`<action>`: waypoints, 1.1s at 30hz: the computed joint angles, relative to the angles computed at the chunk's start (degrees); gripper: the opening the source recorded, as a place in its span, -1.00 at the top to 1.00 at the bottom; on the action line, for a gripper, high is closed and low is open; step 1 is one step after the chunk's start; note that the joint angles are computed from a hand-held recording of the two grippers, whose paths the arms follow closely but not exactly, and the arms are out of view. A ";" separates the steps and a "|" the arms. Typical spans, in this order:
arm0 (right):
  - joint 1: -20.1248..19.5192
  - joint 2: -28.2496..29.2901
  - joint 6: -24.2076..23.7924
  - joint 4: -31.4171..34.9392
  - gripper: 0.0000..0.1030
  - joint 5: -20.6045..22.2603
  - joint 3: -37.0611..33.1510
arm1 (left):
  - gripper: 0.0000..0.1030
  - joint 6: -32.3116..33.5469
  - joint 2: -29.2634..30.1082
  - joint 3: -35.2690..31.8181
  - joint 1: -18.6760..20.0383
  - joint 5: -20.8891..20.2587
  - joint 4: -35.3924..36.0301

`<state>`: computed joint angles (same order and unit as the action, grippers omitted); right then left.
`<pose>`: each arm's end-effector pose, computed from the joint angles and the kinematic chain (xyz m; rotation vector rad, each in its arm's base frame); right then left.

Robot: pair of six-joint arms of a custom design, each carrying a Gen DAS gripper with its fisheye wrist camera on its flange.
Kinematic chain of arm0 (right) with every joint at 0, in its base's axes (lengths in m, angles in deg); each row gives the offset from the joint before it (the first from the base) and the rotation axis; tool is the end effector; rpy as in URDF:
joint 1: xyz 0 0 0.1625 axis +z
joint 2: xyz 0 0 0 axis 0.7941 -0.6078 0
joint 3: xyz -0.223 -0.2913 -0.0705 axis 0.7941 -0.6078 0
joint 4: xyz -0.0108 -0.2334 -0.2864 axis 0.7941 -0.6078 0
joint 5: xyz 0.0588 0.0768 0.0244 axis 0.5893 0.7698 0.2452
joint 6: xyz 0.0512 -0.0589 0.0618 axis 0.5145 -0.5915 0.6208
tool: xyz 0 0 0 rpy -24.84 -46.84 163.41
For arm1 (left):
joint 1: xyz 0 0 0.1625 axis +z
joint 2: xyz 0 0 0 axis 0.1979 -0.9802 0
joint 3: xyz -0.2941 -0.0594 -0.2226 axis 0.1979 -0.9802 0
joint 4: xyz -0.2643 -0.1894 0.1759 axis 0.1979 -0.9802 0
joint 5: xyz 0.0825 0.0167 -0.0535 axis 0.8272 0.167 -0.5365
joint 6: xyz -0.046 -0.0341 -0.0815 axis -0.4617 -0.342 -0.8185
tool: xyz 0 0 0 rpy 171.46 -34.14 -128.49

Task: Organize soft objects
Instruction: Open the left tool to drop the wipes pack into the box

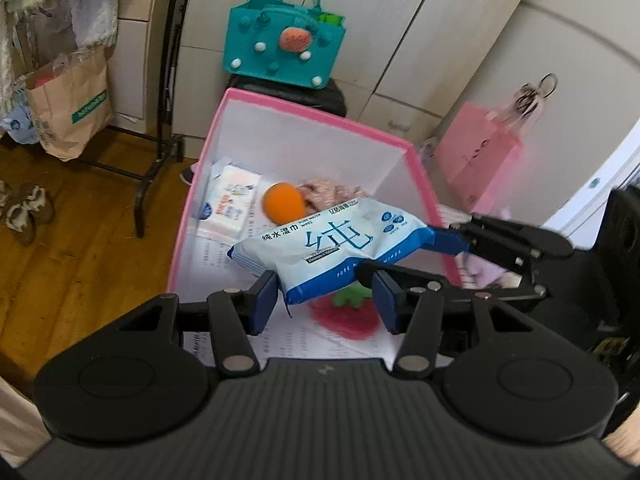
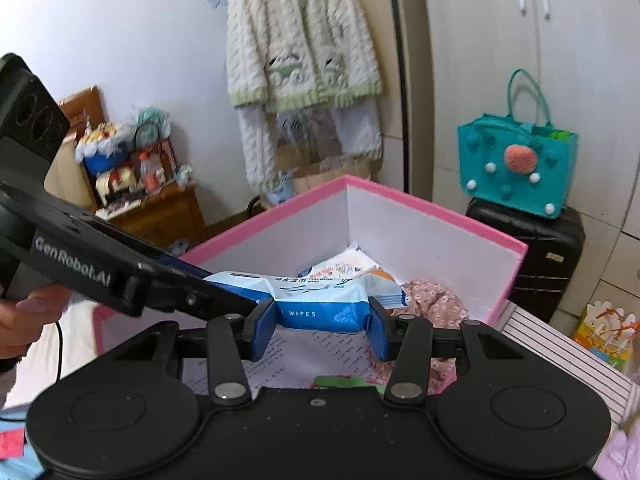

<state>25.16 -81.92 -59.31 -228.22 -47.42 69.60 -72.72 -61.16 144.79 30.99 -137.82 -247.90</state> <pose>0.0264 -0.5284 0.2805 0.9808 -2.3708 0.9434 -0.3719 -0.5837 -0.0128 0.6594 2.7126 -0.7161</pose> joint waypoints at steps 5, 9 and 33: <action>0.55 1.34 -2.32 5.53 -0.03 -0.83 -3.69 | 0.03 -0.85 0.12 0.12 0.04 1.82 0.08; 1.07 1.92 -6.27 9.07 -0.03 -1.69 -5.78 | 0.04 0.57 0.60 -0.30 -0.54 4.05 1.13; 3.76 -4.47 -0.97 10.10 0.04 -11.74 -1.12 | -0.02 10.17 -1.20 5.32 -6.05 13.86 -3.41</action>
